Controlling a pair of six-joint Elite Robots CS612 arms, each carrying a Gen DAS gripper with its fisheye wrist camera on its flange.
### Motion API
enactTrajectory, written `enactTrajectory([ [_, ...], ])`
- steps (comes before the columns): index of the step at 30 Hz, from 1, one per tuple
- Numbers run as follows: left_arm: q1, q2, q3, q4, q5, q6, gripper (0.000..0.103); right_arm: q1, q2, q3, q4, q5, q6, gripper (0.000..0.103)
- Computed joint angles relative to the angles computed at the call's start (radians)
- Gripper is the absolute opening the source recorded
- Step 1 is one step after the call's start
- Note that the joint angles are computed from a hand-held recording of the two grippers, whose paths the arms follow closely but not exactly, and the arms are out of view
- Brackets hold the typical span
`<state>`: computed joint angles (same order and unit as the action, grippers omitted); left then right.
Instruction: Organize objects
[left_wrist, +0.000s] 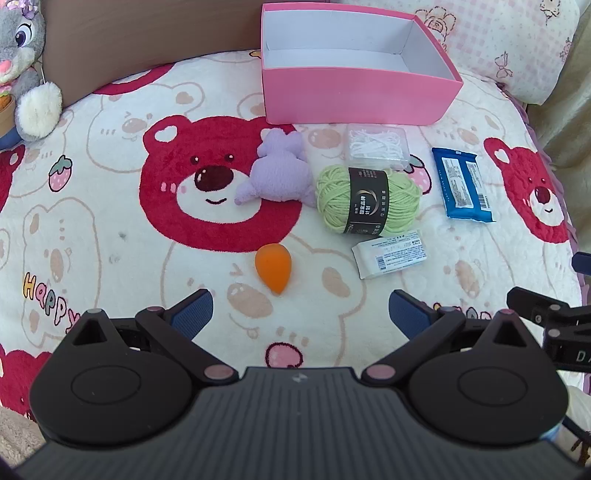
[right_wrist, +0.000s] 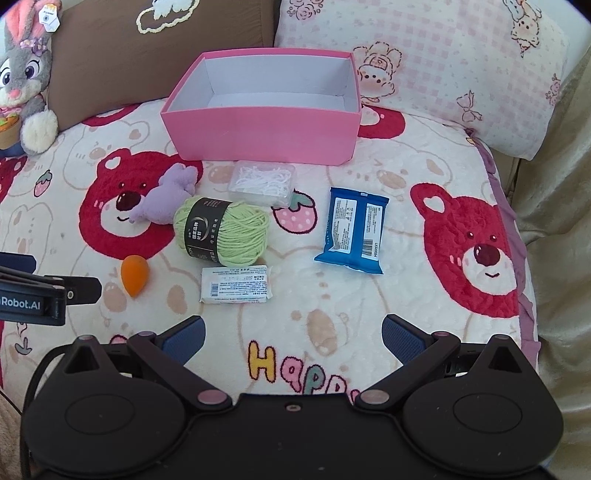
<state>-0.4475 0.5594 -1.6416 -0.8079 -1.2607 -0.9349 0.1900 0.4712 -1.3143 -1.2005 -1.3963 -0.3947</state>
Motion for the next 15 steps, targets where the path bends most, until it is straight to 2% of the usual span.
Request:
enactTrajectory([
  [9, -0.002, 0.002, -0.002, 0.001, -0.002, -0.004, 0.103, 0.002, 0.001, 0.000, 0.006, 0.002, -0.006, 0.103],
  [15, -0.005, 0.006, -0.003, -0.009, 0.003, -0.005, 0.103, -0.006, -0.006, -0.002, 0.042, 0.058, 0.004, 0.103],
])
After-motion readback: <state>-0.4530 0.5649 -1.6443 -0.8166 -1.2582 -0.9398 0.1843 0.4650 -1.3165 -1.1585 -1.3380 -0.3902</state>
